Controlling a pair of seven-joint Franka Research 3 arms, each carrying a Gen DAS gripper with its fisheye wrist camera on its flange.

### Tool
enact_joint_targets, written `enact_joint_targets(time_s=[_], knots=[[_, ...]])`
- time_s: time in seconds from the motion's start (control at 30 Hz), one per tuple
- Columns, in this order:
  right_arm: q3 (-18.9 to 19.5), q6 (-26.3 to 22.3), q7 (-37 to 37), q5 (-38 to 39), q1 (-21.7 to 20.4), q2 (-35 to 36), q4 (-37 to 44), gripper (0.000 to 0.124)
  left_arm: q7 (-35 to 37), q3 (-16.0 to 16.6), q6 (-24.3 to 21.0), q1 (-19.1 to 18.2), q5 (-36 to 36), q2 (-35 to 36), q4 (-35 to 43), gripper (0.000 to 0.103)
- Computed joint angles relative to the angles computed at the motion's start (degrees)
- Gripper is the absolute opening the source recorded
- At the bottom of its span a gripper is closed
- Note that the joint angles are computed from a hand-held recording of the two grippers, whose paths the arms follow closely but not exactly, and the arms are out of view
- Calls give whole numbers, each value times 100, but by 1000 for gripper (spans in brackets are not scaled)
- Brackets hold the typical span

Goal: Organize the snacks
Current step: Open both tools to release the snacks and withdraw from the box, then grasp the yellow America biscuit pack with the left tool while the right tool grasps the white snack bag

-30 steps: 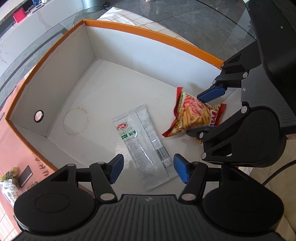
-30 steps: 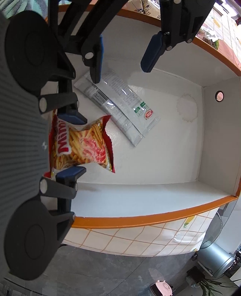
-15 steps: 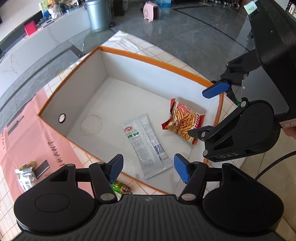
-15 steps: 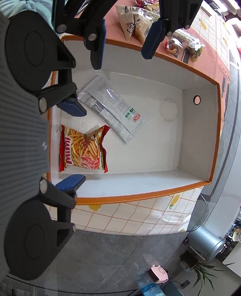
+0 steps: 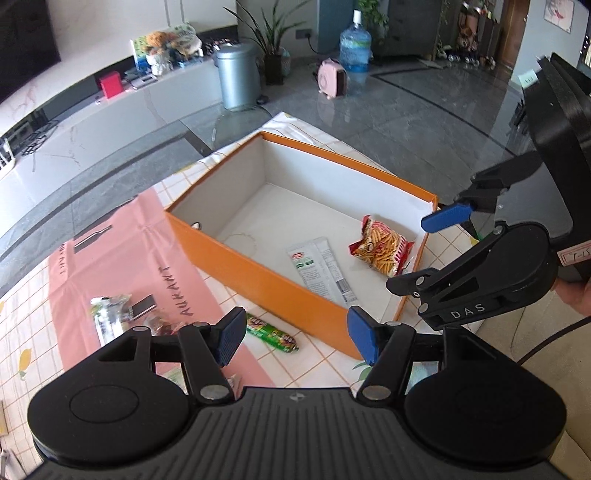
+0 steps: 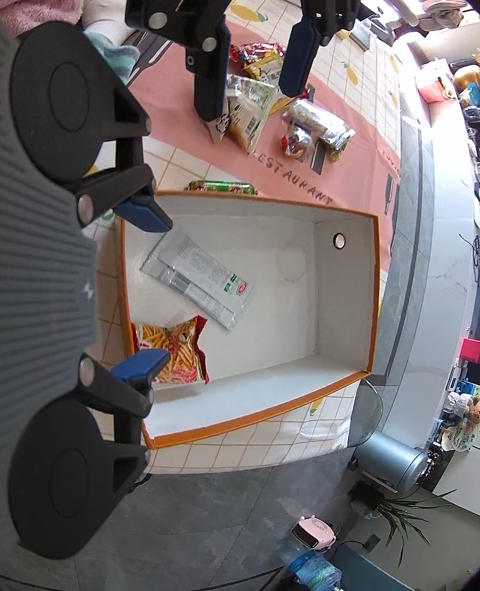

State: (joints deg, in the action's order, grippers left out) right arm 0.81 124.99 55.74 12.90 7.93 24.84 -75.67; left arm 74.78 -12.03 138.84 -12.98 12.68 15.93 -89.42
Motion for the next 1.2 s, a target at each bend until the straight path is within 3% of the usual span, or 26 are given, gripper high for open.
enact_joint_targets(time_s=[0.17, 0.37, 0.6, 0.83, 0.97, 1.1, 1.2], knots=[[152, 767, 14, 506, 47, -721, -1180, 69, -543, 135, 612, 41, 401, -733, -1062, 74], [329, 2078, -111, 1260, 231, -1477, -2595, 75, -1331, 220, 1317, 270, 739, -1563, -2283, 74], [568, 3110, -372, 2553, 549, -1864, -3517, 74, -2372, 264, 2052, 711, 1091, -2359, -3559, 74], [736, 4029, -395, 2977, 911, -1712, -3917, 74, -3235, 210, 2441, 1163, 1720, -2704, -4400, 74], [843, 4291, -402, 3040, 982, -1487, -3920, 74, -3450, 227, 2705, 1321, 1856, -2709, -4696, 74], [856, 4119, -215, 2741, 1022, -1159, -3644, 75, -3177, 231, 2895, 1371, 2115, -2484, -4635, 75], [791, 4090, 109, 2299, 1110, -872, -3369, 76, -2979, 232, 2961, 1432, 2554, -2185, -4398, 83]])
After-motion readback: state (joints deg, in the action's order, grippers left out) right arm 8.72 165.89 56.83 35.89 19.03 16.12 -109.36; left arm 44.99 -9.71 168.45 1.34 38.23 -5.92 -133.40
